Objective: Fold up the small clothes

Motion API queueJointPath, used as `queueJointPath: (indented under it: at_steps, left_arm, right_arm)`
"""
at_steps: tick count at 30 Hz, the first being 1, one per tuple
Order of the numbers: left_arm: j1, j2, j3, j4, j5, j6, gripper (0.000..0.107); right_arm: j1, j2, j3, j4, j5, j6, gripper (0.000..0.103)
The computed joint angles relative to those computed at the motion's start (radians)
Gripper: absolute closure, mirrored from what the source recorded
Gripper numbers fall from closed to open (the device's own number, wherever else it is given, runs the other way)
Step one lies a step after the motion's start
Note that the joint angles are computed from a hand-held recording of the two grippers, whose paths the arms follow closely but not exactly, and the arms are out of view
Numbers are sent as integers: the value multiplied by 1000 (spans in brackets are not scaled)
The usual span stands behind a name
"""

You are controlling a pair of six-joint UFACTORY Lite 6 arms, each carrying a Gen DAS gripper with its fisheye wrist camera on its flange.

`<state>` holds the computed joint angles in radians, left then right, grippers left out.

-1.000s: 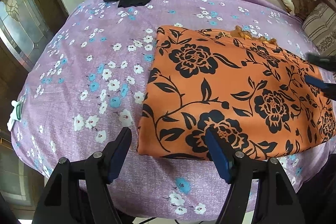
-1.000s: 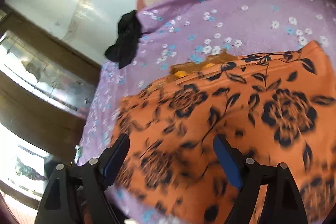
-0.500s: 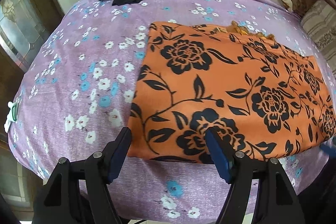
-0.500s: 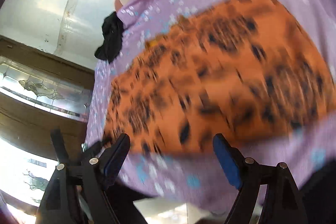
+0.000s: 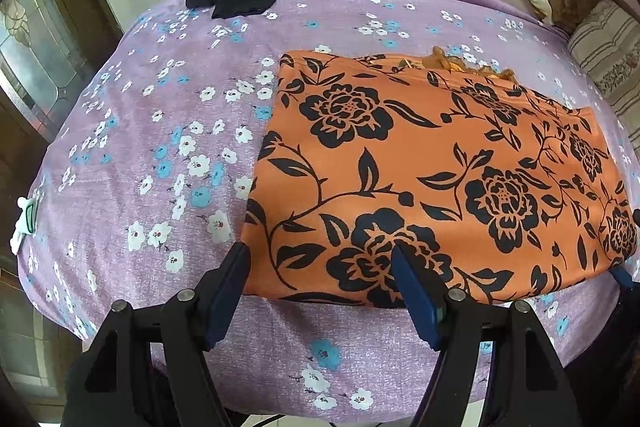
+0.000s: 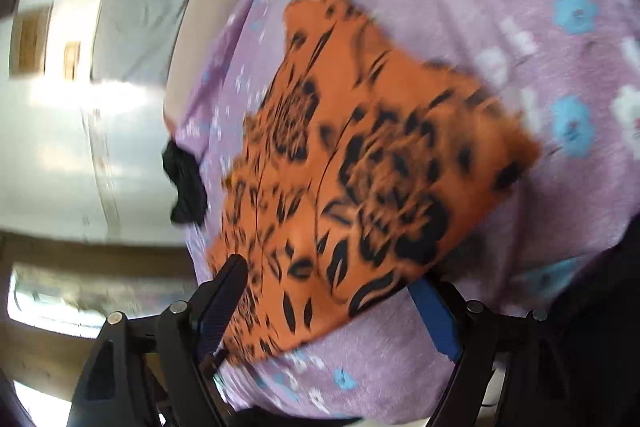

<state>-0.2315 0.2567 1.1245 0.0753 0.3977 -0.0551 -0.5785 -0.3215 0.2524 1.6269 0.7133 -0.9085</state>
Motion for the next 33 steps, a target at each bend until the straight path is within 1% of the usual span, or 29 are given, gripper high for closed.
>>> queueJointPath:
  at_steps: [2, 5, 6, 9, 10, 12, 13, 14, 18, 19, 20, 22, 23, 24, 25, 26, 27, 28, 29, 31, 32, 33]
  left_arm:
    - [-10, 7, 8, -3, -3, 1, 34]
    - [-52, 26, 33, 27, -9, -27, 34]
    - [-70, 36, 44, 55, -9, -55, 34]
    - [-113, 74, 84, 79, -5, -90, 34]
    - [-125, 86, 98, 86, -3, -103, 34]
    - [-156, 118, 134, 109, 4, -139, 34]
    - [-168, 130, 150, 116, 9, -152, 34]
    - [-179, 141, 167, 117, 15, -157, 34]
    - [-216, 167, 224, 97, 13, -189, 34]
    - [-225, 175, 233, 106, 8, -211, 33]
    - [-237, 190, 241, 126, -5, -244, 31]
    - [-258, 237, 261, 166, -24, -283, 27]
    - [-272, 281, 282, 188, -17, -299, 27]
    - [-288, 330, 313, 217, 11, -317, 27]
    - [-302, 338, 307, 288, -4, -376, 27]
    - [-308, 322, 289, 338, -26, -414, 27]
    - [-314, 321, 298, 346, -11, -415, 27]
    - [-313, 313, 313, 313, 14, -381, 27]
    - [-308, 287, 303, 282, 4, -362, 27]
    - [-300, 203, 242, 253, -80, -357, 27]
    - [-305, 191, 230, 286, -100, -387, 27]
    - [-317, 207, 241, 333, -97, -427, 27]
  right_arm:
    - [-69, -13, 5, -33, 30, 11, 19]
    - [-96, -26, 43, -102, 0, 69, 19]
    - [-133, -29, 46, -121, 11, 62, 19]
    - [-179, 43, 92, -122, 23, 12, 19]
    - [-160, 67, 106, -100, 11, -14, 21]
    - [-136, 73, 133, -130, -20, -29, 42]
    - [-113, 74, 143, -153, -53, -17, 58]
    - [-101, 67, 142, -165, -69, -5, 63]
    - [-106, 63, 153, -216, -67, 9, 62]
    - [-99, 66, 158, -220, -74, 9, 58]
    - [-92, 73, 158, -207, -76, -14, 46]
    - [-61, 108, 168, -184, -98, -41, 32]
    - [-42, 125, 173, -162, -118, -60, 32]
    - [-22, 121, 175, -156, -142, -58, 31]
    - [-6, 121, 185, -163, -155, -50, 32]
    - [10, 120, 197, -181, -164, -38, 50]
    - [20, 119, 210, -205, -167, -22, 67]
    - [32, 116, 224, -248, -175, 14, 80]
    - [38, 108, 234, -279, -178, 41, 81]
    - [38, 90, 239, -299, -178, 68, 80]
    - [38, 87, 236, -286, -184, 61, 77]
    - [44, 96, 239, -287, -198, 70, 75]
